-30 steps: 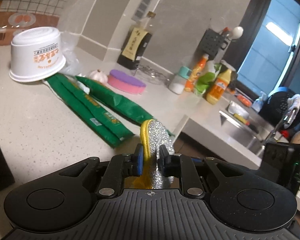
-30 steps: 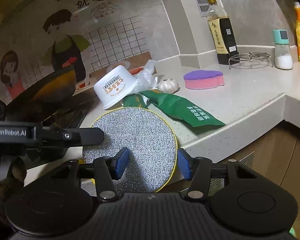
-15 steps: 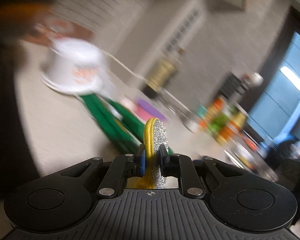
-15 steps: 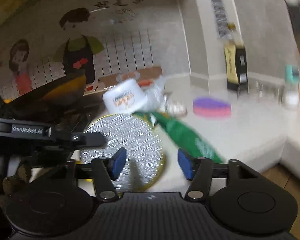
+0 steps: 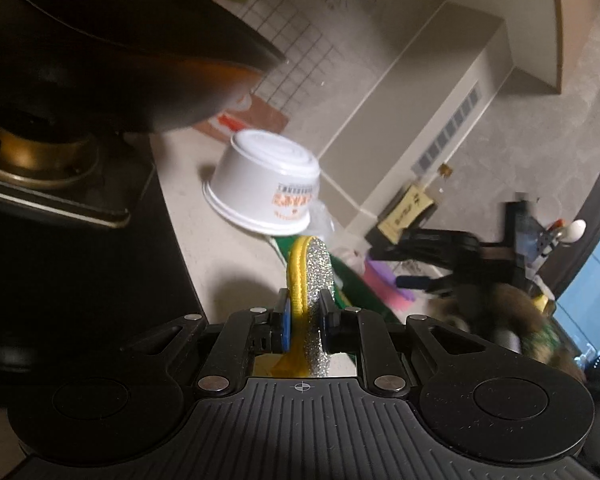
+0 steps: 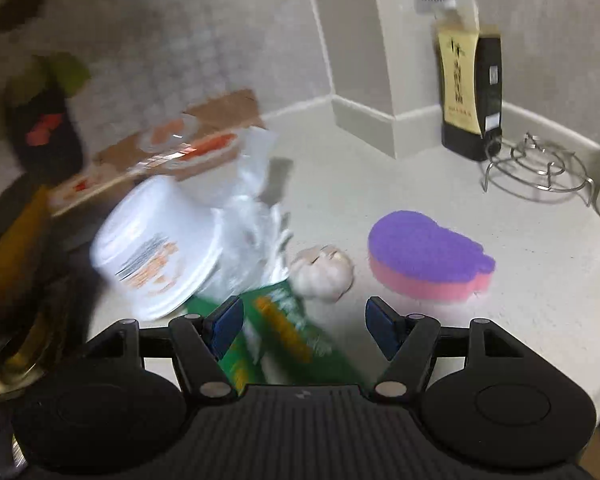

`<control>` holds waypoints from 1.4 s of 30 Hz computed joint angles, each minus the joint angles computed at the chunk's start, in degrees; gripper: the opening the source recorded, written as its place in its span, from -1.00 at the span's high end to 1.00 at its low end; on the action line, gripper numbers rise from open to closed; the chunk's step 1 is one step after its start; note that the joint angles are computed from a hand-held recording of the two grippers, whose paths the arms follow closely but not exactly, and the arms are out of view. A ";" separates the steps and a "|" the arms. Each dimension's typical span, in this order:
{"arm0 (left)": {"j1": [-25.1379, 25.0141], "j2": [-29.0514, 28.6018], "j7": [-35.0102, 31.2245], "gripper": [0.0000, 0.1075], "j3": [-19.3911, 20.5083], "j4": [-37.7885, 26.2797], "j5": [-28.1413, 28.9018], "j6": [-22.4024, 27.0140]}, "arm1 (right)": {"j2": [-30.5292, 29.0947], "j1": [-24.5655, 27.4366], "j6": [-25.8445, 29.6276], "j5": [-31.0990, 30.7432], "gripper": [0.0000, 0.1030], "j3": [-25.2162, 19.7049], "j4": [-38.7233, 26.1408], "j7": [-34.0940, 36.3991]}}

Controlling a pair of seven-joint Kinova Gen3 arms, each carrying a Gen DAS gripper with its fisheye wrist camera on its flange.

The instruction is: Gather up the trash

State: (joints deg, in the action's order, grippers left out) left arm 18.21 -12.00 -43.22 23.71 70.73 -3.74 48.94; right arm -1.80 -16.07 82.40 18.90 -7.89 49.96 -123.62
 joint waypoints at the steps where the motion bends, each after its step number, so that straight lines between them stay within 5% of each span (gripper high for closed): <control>1: 0.53 -0.51 -0.90 0.68 -1.07 0.98 1.04 -1.07 | 1.76 -0.01 1.25 0.71 -0.33 0.04 -1.75 0.02; 7: 2.90 -1.28 -6.45 0.68 -5.88 3.80 8.54 -4.63 | 10.80 -0.63 8.17 -0.77 -0.38 4.67 -12.36 0.19; 12: 3.75 -1.94 -9.93 0.68 -8.06 5.96 13.76 -7.39 | 12.52 -0.28 8.52 -3.28 -0.39 6.77 -13.60 -1.04; 16: 3.23 -2.88 -10.67 0.68 -7.99 7.53 15.34 -9.12 | 14.57 -4.64 11.16 1.70 -0.38 7.71 -16.16 1.13; 20: 3.05 -3.08 -10.97 0.68 -8.26 8.04 16.64 -9.39 | 16.31 -9.62 13.33 7.55 -0.06 9.18 -17.78 1.92; 25: 3.41 -2.78 -12.12 0.68 -9.25 7.88 18.38 -8.70 | 17.58 -11.98 15.65 9.46 -0.03 10.24 -20.25 4.44; 33: 3.81 -2.70 -14.04 0.68 -10.41 8.32 20.64 -8.96 | 11.53 -16.52 14.55 12.64 -0.01 8.93 -17.60 3.80; 42: 2.71 -2.37 -13.26 0.68 -9.63 7.60 20.47 -7.72 | -5.78 -21.63 10.32 24.14 -0.01 -5.70 -0.43 -6.45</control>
